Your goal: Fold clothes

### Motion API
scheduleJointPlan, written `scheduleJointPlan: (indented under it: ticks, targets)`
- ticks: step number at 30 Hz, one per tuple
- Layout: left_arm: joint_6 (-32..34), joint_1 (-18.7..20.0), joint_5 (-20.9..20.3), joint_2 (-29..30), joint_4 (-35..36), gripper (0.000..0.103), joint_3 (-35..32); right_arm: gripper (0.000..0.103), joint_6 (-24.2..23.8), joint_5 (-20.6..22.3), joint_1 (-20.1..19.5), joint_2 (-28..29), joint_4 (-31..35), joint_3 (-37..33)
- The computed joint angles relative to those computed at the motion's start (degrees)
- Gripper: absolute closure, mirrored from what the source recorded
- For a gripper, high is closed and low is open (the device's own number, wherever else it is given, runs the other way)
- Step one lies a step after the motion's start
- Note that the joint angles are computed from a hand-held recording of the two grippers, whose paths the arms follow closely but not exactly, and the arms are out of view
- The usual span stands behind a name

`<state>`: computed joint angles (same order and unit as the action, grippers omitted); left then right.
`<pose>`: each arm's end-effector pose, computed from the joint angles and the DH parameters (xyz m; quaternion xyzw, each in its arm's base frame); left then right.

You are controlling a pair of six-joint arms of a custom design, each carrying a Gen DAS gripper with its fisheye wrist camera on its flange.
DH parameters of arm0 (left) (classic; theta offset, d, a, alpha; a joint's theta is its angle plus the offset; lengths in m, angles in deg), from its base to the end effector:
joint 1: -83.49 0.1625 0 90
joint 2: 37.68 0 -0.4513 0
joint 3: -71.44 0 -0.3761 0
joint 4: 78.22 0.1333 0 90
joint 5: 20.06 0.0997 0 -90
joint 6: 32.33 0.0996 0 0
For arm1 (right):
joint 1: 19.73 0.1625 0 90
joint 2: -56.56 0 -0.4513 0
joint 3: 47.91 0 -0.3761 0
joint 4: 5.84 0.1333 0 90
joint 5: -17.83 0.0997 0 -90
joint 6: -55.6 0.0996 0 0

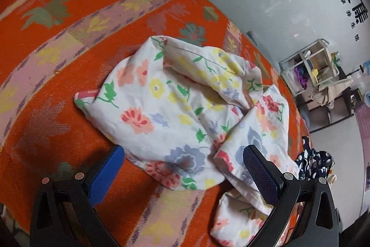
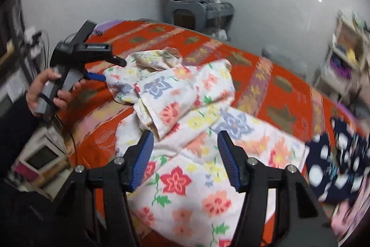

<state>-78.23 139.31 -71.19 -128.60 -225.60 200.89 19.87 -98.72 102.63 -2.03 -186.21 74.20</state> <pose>-0.0663 -0.4462 0.3383 -0.1492 0.9199 -0.3294 0.1520 0.3598 -0.4019 0.1766 0.4858 -0.8143 0.2193 0.2299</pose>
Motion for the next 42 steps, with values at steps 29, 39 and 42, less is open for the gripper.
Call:
scheduleJointPlan:
  ticks: [29, 39, 42]
  targets:
    - [12.5, 4.3, -5.7, 7.9, -3.8, 0.000, -4.6, 0.079, 11.8, -31.1, -14.8, 3.1, 3.5, -42.5]
    - [11.6, -4.5, -8.1, 4.7, -3.4, 0.000, 3.6, 0.037, 11.5, -13.3, -6.8, -18.5, 18.7, 5.8]
    - [10.2, -6.8, -7.1, 4.8, -2.1, 0.000, 4.4, 0.035, 4.5, -19.2, -3.8, -13.9, 11.0, 13.3]
